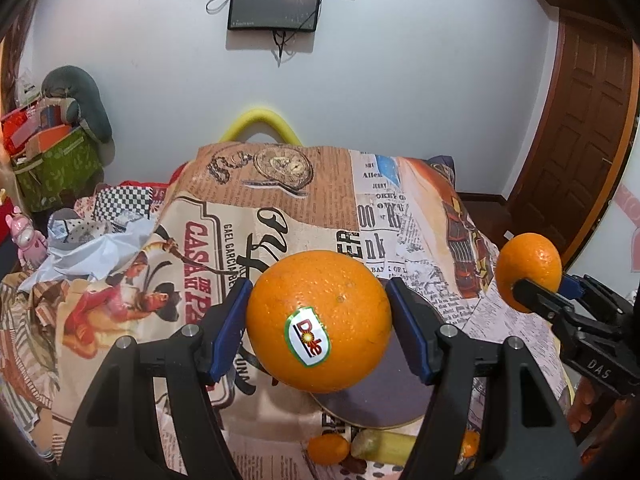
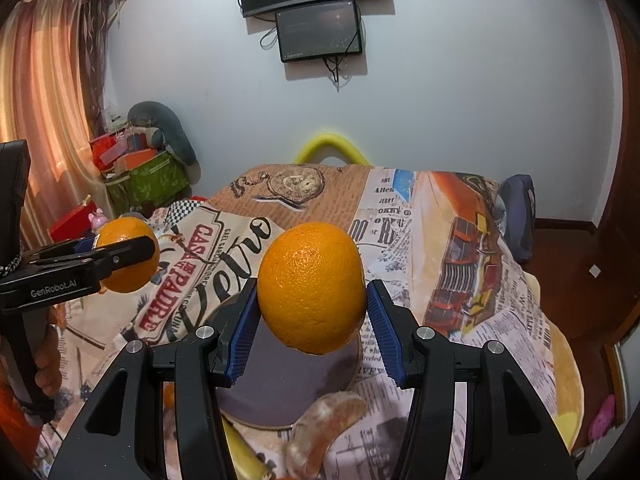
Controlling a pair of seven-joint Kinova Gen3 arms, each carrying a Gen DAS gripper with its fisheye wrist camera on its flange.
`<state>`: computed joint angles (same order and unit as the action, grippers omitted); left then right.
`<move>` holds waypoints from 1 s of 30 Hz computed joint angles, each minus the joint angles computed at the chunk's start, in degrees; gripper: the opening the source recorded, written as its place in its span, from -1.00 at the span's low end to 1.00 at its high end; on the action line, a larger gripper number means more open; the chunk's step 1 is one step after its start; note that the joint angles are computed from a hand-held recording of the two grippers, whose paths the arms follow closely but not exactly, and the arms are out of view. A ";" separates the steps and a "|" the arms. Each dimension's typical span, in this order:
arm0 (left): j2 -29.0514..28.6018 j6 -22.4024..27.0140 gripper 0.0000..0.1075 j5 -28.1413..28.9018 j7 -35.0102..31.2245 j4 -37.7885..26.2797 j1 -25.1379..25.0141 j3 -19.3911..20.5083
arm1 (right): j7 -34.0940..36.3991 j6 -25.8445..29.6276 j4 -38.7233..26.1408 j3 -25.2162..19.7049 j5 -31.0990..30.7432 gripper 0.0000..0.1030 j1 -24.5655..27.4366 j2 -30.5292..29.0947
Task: Organize fruits
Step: 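Carry both oranges onto the dark plate and open both tools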
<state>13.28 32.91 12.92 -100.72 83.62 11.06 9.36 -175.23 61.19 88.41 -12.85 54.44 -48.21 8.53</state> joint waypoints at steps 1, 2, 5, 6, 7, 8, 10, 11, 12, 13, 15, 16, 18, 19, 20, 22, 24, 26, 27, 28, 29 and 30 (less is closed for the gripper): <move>0.54 0.19 0.26 -0.12 0.12 -0.47 0.10 -0.04 | 0.92 -0.43 -0.37 0.17 -0.57 -0.03 0.48 0.49; 1.39 0.52 0.26 -0.40 0.41 -1.30 0.35 -0.11 | 1.65 -0.80 -0.55 0.38 -1.03 -0.03 0.81 0.79; 3.23 1.35 0.26 -0.74 0.33 -3.22 0.55 0.09 | 4.79 -1.78 -1.52 1.23 -3.19 -0.03 1.80 2.14; 3.68 1.58 0.26 -0.83 0.31 -3.69 0.60 0.12 | 6.06 -2.15 -1.92 1.56 -4.14 -0.03 2.18 2.70; 4.53 2.15 0.26 -0.91 0.38 -4.65 0.70 0.18 | 7.13 -2.55 -2.23 1.94 -4.98 -0.04 2.50 3.17; 5.24 2.64 0.26 -0.75 0.29 -5.38 0.65 0.34 | 8.11 -2.93 -2.49 2.35 -5.72 -0.04 2.80 3.66; 6.54 3.71 0.26 -0.48 0.09 -6.89 0.58 0.60 | 9.78 -3.23 -3.00 3.15 -6.97 -0.04 3.11 4.44; 7.39 4.37 0.26 -0.49 -0.08 -7.78 0.67 0.72 | 10.67 -3.20 -3.33 3.51 -7.60 -0.04 3.24 5.03; 7.96 4.78 0.26 -0.66 -0.12 -8.35 0.87 0.68 | 11.48 -3.44 -3.42 3.88 -8.22 -0.04 3.42 5.34; 8.51 5.10 0.26 -0.96 -0.08 -8.83 1.18 0.58 | 12.29 -3.69 -3.66 4.20 -8.88 -0.04 3.62 5.59; 10.10 6.33 0.26 -2.06 0.48 -10.49 2.16 0.16 | 14.36 -4.79 -4.03 4.62 -11.15 -0.04 4.48 6.20; 11.01 7.09 0.26 -2.46 0.71 -11.39 2.52 0.05 | 15.51 -5.30 -4.19 4.82 -12.42 -0.04 4.95 6.48; 12.45 8.43 0.26 -2.80 0.98 -12.82 2.83 0.02 | 17.47 -5.51 -4.77 5.27 -14.26 -0.04 5.36 7.21; 13.09 9.04 0.26 -2.96 1.16 -13.43 3.00 -0.04 | 18.20 -5.42 -5.07 5.54 -14.85 -0.04 5.33 7.51; 13.98 9.83 0.26 -3.23 1.46 -14.20 3.28 -0.17 | 19.33 -5.29 -5.38 5.71 -15.64 -0.03 5.45 7.93; 15.50 11.40 0.26 -3.90 2.01 -15.69 3.81 -0.51 | 21.00 -5.13 -5.98 6.05 -17.17 -0.04 5.55 8.54; 16.86 12.90 0.26 -4.29 2.61 -17.07 4.10 -0.75 | 23.29 -5.02 -6.71 6.30 -19.15 -0.04 6.07 9.35; 18.14 14.58 0.26 -4.26 2.96 -18.41 4.00 -0.71 | 25.07 -4.93 -7.36 6.58 -20.98 -0.03 6.44 10.04; 18.79 15.37 0.26 -4.21 3.15 -19.04 3.96 -0.72 | 26.56 -5.49 -7.52 6.42 -22.91 -0.03 7.27 10.23; 19.32 15.93 0.26 -4.27 3.33 -19.50 4.00 -0.79 | 27.54 -6.58 -7.27 6.41 -24.51 -0.03 7.98 10.20; 19.62 16.16 0.26 -4.33 3.42 -19.72 4.04 -0.85 | 28.33 -7.77 -6.86 6.40 -26.10 -0.03 8.65 10.12; 20.01 16.47 0.26 -4.45 3.57 -19.97 4.14 -0.94 | 29.23 -8.09 -6.88 6.44 -27.42 -0.03 9.05 10.33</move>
<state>33.29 49.38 8.47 -97.15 63.65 15.20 8.42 -146.00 53.10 81.53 -6.41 27.02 -39.16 18.86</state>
